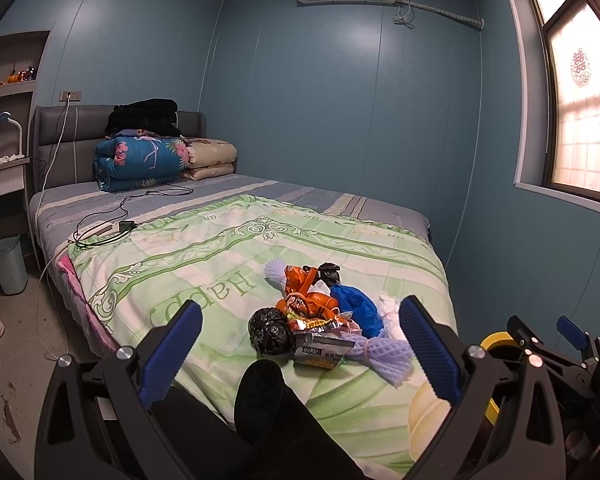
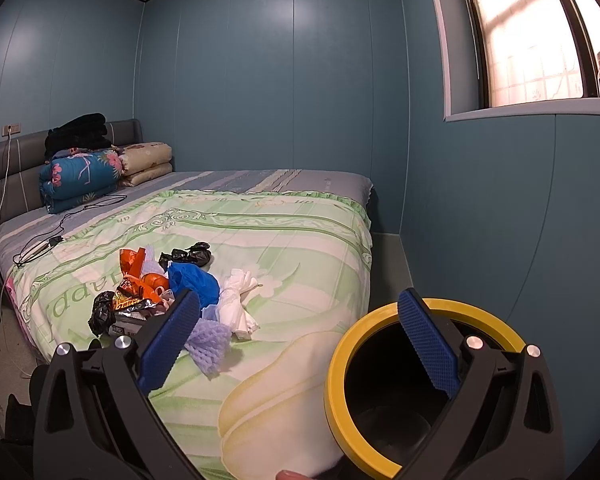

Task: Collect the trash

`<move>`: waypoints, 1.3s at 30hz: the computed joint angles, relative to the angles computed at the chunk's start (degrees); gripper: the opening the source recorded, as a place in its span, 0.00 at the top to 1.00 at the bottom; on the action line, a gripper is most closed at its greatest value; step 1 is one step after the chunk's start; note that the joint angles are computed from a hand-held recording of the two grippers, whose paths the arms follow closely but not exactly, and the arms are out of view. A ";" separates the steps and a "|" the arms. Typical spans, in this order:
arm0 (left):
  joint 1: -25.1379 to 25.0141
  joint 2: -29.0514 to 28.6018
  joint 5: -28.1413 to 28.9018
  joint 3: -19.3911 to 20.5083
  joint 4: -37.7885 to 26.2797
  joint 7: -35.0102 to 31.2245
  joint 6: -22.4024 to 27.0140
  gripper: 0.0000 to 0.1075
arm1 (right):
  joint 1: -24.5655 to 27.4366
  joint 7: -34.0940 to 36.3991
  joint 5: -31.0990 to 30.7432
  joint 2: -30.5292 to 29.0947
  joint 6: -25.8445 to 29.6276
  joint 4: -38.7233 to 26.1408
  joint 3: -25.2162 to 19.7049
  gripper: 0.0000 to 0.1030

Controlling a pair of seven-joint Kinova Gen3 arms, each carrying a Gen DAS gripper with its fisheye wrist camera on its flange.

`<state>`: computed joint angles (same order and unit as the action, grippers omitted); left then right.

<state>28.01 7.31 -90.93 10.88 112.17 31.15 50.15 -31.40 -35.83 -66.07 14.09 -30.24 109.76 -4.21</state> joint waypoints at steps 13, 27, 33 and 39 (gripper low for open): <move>-0.29 -0.13 -0.08 -0.06 0.27 0.08 -0.74 0.11 | -0.22 -2.02 1.62 0.64 -0.40 0.64 0.14 0.08; -0.08 -0.10 -0.06 0.10 0.47 0.18 -0.55 0.11 | -0.46 -0.37 -0.25 0.38 0.02 0.44 0.23 0.08; -0.15 -0.16 0.03 0.08 0.45 0.07 -0.66 0.11 | -0.50 0.10 -0.74 0.33 -0.16 0.41 0.06 0.08; -0.05 -0.11 0.12 0.11 0.44 0.04 -0.47 0.11 | -0.36 0.02 -0.59 0.35 -0.05 0.38 0.02 0.08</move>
<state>27.96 7.20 -90.80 10.99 112.60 31.19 49.68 -31.76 -35.81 -66.66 14.44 -30.29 110.13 -4.19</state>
